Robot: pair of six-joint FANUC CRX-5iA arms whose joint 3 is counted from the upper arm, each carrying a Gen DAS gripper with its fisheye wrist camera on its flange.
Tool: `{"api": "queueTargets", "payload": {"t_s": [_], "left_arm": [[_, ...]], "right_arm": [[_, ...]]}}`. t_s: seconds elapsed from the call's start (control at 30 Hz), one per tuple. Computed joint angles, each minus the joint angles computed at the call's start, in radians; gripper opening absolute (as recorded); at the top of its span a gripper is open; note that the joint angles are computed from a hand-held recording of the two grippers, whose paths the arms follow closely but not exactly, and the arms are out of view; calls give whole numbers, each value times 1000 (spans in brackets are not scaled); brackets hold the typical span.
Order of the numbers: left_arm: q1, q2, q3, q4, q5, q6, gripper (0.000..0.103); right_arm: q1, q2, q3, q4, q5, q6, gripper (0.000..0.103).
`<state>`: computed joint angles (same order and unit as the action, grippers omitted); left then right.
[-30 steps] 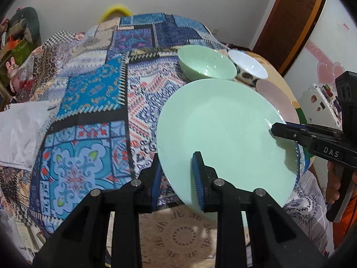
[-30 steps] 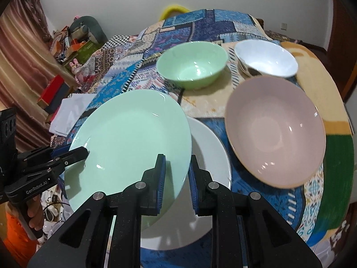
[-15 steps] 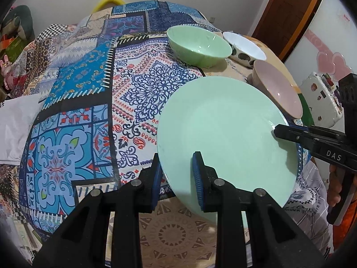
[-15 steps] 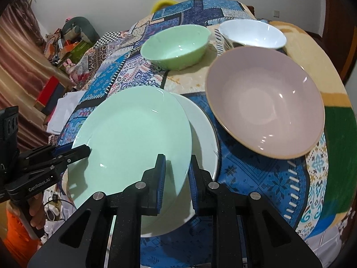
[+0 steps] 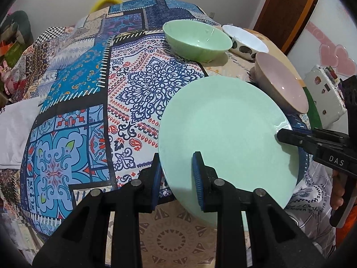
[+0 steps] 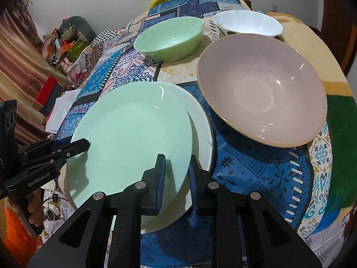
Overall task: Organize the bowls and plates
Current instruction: 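Lower the light green plate onto the white plate with both tools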
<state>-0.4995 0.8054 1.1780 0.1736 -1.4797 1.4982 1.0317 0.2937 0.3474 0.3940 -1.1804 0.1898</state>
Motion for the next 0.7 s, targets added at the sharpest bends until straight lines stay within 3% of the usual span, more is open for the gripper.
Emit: {"api": "queueTargets", "payload": {"t_s": [0.17,0.3,0.53,0.7], "left_arm": [[3,72,108,9,-85,33,27],[1,55,77,6,-66,37,27],[-12,108,187,-24,-128,46,29],[-18,35,65,-35,-49,26,50]], "right_arm": [[2,-14,-18,5,13,-10,18],[5,-5,-8,18,-5,-2,18],[16,-4,-8,58,-36,-9,18],[30,-5,-1,97,-79,6,18]]}}
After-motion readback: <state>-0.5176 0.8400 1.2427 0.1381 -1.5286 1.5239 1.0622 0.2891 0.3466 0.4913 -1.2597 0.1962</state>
